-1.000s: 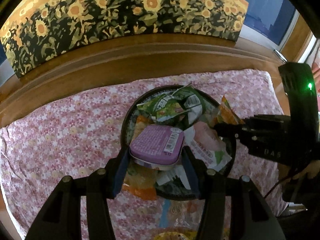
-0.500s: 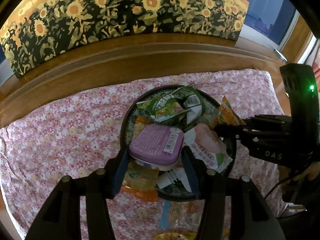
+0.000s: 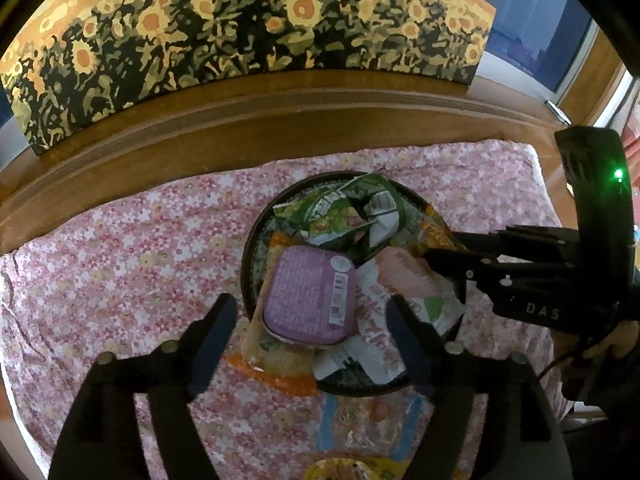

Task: Organize snacks
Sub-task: 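Open the left tool while the right tool opens, releasing the box and striped bag on the plate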

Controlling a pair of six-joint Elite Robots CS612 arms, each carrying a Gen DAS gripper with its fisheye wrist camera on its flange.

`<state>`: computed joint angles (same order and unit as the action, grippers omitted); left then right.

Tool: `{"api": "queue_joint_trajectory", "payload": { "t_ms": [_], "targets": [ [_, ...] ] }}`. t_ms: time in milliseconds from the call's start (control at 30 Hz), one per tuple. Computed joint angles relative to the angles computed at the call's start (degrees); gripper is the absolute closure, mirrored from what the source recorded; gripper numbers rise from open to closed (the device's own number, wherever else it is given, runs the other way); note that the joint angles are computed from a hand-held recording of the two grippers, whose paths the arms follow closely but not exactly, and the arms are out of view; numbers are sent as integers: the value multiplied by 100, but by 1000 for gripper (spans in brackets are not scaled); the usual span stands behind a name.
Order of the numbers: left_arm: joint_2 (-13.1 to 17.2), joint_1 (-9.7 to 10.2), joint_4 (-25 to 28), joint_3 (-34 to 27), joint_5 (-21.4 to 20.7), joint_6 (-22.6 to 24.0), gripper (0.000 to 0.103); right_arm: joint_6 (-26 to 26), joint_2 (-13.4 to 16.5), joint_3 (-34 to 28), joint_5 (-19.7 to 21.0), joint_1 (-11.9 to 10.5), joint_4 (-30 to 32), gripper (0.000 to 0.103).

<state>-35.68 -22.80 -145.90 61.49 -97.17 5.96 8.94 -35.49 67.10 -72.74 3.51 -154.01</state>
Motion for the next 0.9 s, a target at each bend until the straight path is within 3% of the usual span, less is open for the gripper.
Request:
{"api": "queue_joint_trajectory", "payload": {
  "t_ms": [300, 467, 667, 900],
  "targets": [
    [-96, 12, 157, 16, 203, -34, 10, 306, -107, 243, 176, -21, -419, 46],
    [-163, 28, 120, 27, 214, 43, 8, 303, -172, 347, 168, -7, -470, 24],
    [-279, 29, -200, 234, 194, -96, 8, 275, -286, 540, 73, 14, -668, 16],
    [-332, 5, -395, 429, 306, -328, 8, 381, -371, 702, -10, 15, -776, 16]
  ]
}}
